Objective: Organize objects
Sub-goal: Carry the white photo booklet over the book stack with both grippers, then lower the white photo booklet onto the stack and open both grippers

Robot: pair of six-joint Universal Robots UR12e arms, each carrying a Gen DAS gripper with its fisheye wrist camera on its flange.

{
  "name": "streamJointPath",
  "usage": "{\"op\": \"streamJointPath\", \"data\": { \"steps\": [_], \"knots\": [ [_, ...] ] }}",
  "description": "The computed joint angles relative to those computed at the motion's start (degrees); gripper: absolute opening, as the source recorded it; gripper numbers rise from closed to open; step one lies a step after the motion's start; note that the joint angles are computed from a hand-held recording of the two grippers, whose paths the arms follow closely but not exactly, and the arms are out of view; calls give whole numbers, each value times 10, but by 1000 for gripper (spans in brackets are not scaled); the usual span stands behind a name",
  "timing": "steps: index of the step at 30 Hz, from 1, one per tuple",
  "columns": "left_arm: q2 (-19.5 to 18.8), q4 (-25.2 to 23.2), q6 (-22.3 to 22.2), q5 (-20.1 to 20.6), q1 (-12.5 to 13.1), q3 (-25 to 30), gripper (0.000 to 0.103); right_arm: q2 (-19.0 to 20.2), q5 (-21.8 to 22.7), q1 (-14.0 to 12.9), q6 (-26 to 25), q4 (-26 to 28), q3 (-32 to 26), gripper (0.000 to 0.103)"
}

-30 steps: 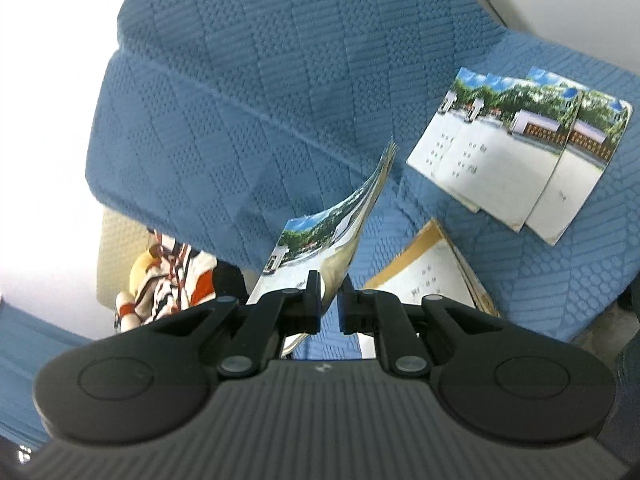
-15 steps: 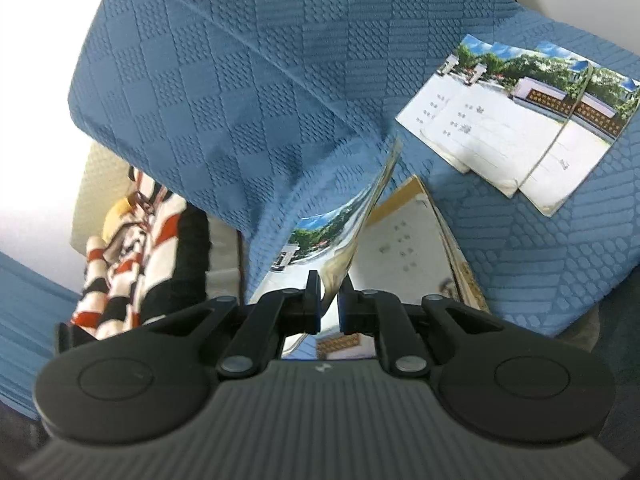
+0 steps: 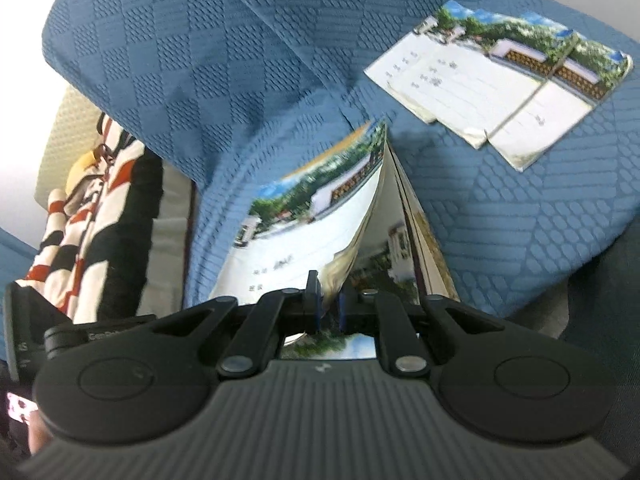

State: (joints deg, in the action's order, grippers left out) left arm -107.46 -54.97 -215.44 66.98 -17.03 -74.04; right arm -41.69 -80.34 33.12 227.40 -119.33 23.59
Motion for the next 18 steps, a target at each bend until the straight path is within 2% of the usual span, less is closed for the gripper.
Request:
{"op": "streamJointPath", "data": {
  "steps": [7,10,14,18],
  "knots": [
    [0,-30,1,6,-4,-5,4,-3,-6,2,-10,25,17,12],
    [1,-30,-3,2,-3,-8,4,-9,-4,2,-9,9,33,12],
    [1,-35,5,10,-4,-4,6,-5,-7,2,-14,16,24,12],
    [1,-41,16,23,-6,4,20,2,-13,4,-22,41,2,15]
  ]
}}
